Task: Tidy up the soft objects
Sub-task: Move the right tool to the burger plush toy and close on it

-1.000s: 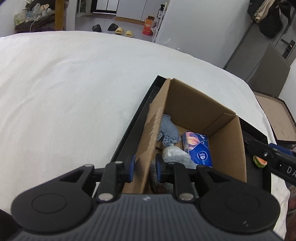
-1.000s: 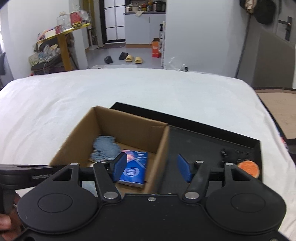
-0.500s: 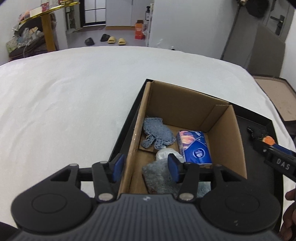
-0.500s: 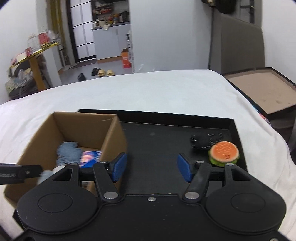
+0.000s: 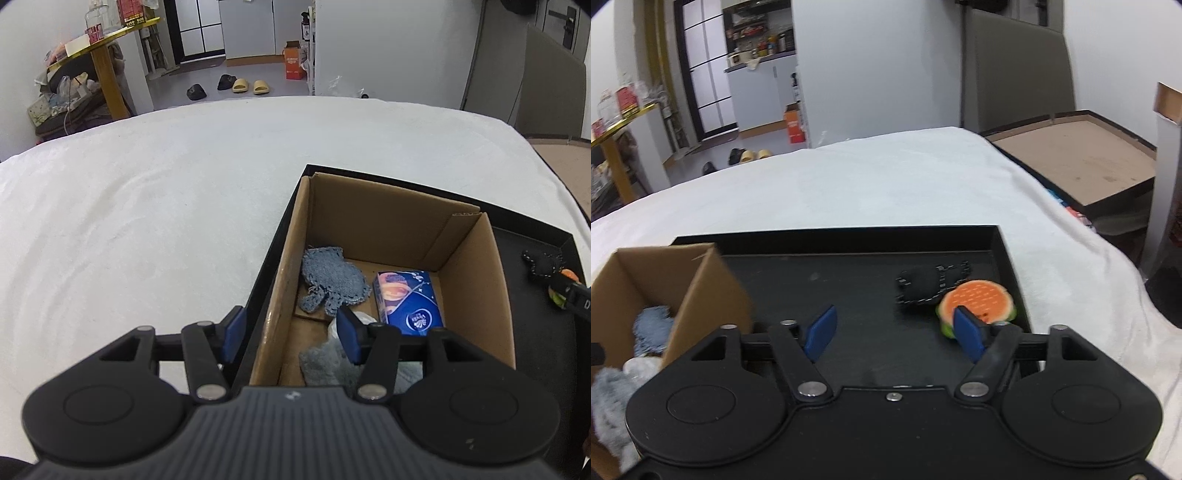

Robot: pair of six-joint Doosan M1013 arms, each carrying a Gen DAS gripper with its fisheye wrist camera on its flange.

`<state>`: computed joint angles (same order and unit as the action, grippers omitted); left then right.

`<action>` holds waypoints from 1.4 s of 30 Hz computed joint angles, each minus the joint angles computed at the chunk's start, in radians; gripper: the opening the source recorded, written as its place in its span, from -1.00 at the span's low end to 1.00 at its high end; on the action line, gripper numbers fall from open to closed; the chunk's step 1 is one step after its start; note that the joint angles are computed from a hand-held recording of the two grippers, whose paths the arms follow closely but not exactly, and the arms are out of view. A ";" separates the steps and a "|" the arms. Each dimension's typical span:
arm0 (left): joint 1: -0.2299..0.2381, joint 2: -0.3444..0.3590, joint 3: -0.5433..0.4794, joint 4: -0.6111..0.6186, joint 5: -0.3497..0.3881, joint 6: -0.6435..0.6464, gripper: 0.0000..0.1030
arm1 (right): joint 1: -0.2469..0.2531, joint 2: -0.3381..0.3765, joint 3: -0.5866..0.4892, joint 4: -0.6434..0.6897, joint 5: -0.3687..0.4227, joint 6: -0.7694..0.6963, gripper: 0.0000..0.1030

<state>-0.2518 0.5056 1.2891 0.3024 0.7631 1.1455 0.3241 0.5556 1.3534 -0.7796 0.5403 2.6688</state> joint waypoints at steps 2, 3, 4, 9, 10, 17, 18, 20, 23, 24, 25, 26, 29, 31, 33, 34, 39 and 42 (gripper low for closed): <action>-0.002 0.011 -0.016 0.003 0.022 0.000 0.03 | -0.004 0.006 -0.005 -0.007 0.007 -0.004 0.46; -0.003 0.016 -0.025 0.005 0.033 -0.003 0.03 | -0.009 0.009 -0.010 0.009 0.006 -0.022 0.46; -0.004 0.021 -0.033 0.005 0.041 -0.003 0.03 | -0.015 0.011 -0.013 0.030 -0.001 -0.042 0.46; -0.016 0.036 -0.057 0.045 0.063 0.008 0.03 | -0.029 0.031 -0.039 0.027 0.011 -0.087 0.46; -0.019 0.038 -0.061 0.053 0.067 0.015 0.03 | -0.032 0.033 -0.041 0.031 0.005 -0.104 0.46; -0.028 0.056 -0.082 0.083 0.108 0.010 0.04 | -0.049 0.053 -0.054 0.057 0.010 -0.163 0.46; -0.029 0.057 -0.083 0.088 0.111 0.005 0.04 | -0.051 0.056 -0.056 0.055 0.018 -0.168 0.46; -0.032 0.057 -0.081 0.098 0.113 0.001 0.04 | -0.058 0.061 -0.061 0.095 0.029 -0.195 0.46; -0.035 0.056 -0.078 0.104 0.113 -0.004 0.05 | -0.074 0.067 -0.068 0.211 0.037 -0.255 0.38; -0.035 0.054 -0.076 0.104 0.112 -0.004 0.05 | -0.072 0.065 -0.062 0.195 0.033 -0.244 0.33; -0.036 0.054 -0.075 0.104 0.113 -0.003 0.05 | -0.068 0.066 -0.064 0.183 0.043 -0.253 0.21; -0.036 0.052 -0.073 0.105 0.111 -0.003 0.05 | -0.064 0.068 -0.069 0.177 0.059 -0.268 0.09; -0.034 0.047 -0.066 0.106 0.109 -0.013 0.05 | -0.060 0.061 -0.063 0.193 0.057 -0.289 -0.09; -0.032 0.041 -0.058 0.105 0.104 -0.017 0.05 | -0.057 0.054 -0.059 0.196 0.061 -0.305 -0.20; -0.029 0.034 -0.049 0.102 0.098 -0.018 0.05 | -0.054 0.044 -0.054 0.207 0.061 -0.309 -0.26; -0.028 0.030 -0.044 0.099 0.095 -0.019 0.05 | -0.055 0.040 -0.051 0.227 0.057 -0.319 -0.27; -0.019 0.015 -0.025 0.073 0.075 -0.025 0.05 | -0.053 0.018 -0.032 0.261 0.045 -0.348 -0.30; -0.012 0.003 -0.012 0.057 0.058 -0.026 0.05 | -0.053 0.000 -0.020 0.317 0.027 -0.376 -0.30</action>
<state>-0.2640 0.5090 1.2771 0.3589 0.8216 1.1193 0.2709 0.5554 1.3339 -0.4625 0.5674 2.2928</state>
